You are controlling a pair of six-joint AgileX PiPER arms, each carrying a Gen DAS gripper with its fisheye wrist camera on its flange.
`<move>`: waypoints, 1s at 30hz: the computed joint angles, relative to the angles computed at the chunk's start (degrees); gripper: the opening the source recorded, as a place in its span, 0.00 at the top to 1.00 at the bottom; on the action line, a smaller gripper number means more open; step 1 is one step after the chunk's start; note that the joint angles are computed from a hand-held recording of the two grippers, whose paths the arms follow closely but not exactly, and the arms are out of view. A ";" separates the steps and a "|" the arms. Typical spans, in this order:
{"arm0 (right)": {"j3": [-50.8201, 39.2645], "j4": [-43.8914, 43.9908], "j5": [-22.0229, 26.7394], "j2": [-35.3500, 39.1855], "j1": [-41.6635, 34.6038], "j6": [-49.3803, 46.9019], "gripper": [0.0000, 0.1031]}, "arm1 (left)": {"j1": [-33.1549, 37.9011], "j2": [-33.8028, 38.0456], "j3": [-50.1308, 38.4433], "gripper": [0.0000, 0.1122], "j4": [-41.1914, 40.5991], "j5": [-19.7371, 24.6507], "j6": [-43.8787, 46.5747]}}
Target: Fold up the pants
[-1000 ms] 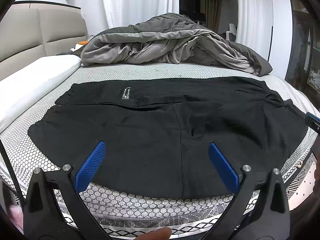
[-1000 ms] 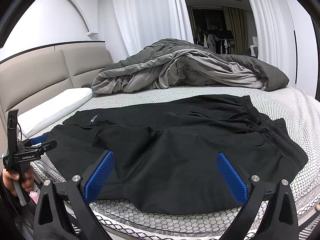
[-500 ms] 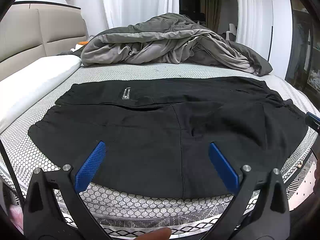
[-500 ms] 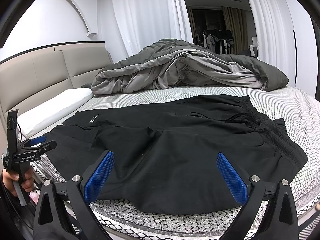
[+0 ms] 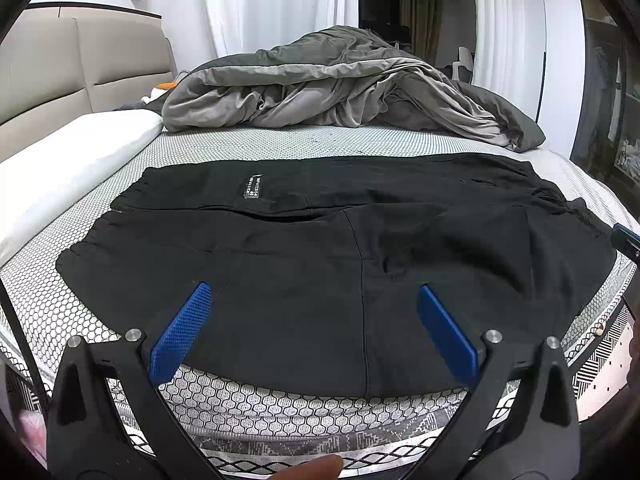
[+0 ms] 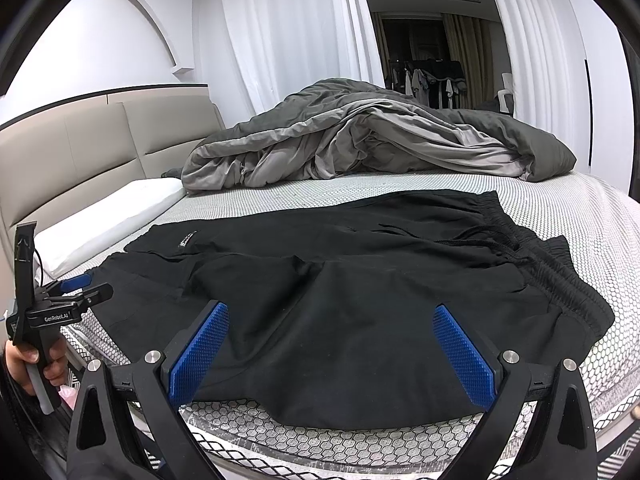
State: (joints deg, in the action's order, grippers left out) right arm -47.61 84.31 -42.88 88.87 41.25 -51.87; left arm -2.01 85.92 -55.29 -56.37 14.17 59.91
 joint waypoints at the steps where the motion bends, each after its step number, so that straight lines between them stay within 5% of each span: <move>1: -0.08 0.33 -0.13 0.04 0.13 -0.17 0.00 | -0.05 0.03 0.01 0.09 -0.02 -0.09 0.02; 19: 1.06 0.36 -2.32 -0.84 0.27 1.36 0.00 | 1.40 0.49 -0.65 0.09 -2.98 2.40 0.90; 26: 8.03 -1.58 -4.69 -6.22 -3.17 10.38 0.00 | 8.83 3.69 -3.92 0.09 -3.81 4.76 -5.61; 30: 11.96 2.07 0.20 -10.31 -8.51 9.31 0.00 | 17.51 7.18 -7.65 0.09 -2.72 10.16 -9.86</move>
